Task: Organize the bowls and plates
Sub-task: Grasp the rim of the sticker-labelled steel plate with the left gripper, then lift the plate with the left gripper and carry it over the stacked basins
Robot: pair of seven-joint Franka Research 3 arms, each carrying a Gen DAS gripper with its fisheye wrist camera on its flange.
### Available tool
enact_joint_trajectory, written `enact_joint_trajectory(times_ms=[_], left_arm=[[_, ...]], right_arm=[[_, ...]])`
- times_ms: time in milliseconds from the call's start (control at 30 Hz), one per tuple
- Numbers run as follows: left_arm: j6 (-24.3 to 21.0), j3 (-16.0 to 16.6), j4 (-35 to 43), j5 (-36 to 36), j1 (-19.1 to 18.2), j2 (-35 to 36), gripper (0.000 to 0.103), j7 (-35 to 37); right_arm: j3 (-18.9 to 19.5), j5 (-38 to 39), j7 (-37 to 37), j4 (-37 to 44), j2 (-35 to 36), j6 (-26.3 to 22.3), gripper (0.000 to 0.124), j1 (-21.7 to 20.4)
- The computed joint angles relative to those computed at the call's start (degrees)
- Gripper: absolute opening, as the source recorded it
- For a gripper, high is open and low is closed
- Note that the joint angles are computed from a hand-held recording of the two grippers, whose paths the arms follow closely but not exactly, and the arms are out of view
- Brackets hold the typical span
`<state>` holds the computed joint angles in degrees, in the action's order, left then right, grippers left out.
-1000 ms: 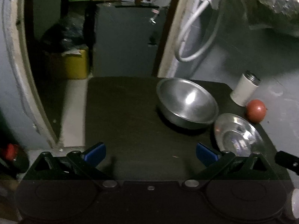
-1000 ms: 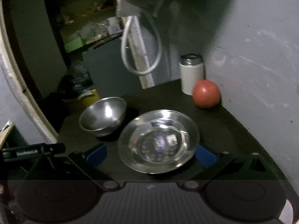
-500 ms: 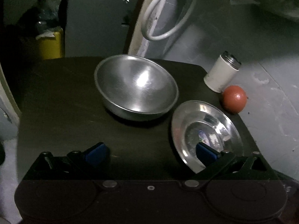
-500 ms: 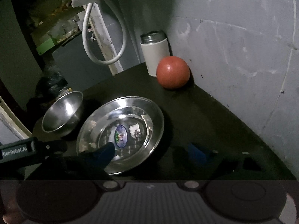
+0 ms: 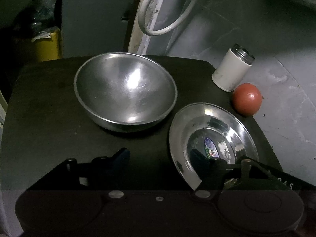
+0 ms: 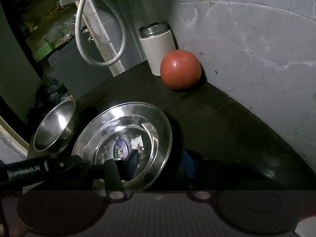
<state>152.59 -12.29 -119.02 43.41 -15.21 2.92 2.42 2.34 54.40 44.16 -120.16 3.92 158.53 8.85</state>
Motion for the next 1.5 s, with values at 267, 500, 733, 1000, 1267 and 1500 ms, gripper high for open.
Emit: enact_joint_trajectory(times_ms=[267, 500, 733, 1000, 1267, 1500], left_arm=[[2.39, 0.29, 0.34, -1.38, 0.12, 0.72, 0.035, 1.04], [4.1, 0.59, 0.31, 1.11, -0.16, 0.97, 0.016, -1.21], [5.13, 0.72, -0.55, 4.13, -0.27, 0.36, 0.016, -3.7], [4.8, -0.1, -1.93, 7.01, -0.3, -1.43, 0.016, -5.43], [3.63, -2.21, -5.07, 9.49, -0.2, -6.54, 0.017, -7.25], [1.6, -5.11, -9.28, 7.41, -0.02, -12.67, 0.017, -6.63]], right_arm=[[-0.01, -0.49, 2.38, 1.81, 1.26, -1.6, 0.021, -0.58], [0.27, 1.34, 0.74, 2.18, 1.51, -2.3, 0.019, -0.97], [0.2, 2.7, -1.28, 1.2, 0.5, -2.41, 0.019, -0.96], [-0.45, 4.9, -5.46, -1.86, -2.69, -1.74, 0.019, -0.22], [-2.27, 7.82, -8.98, -6.61, -8.77, -2.16, 0.02, 0.99], [-4.38, 7.73, -10.03, -12.25, -15.94, -3.49, 0.02, 2.5]])
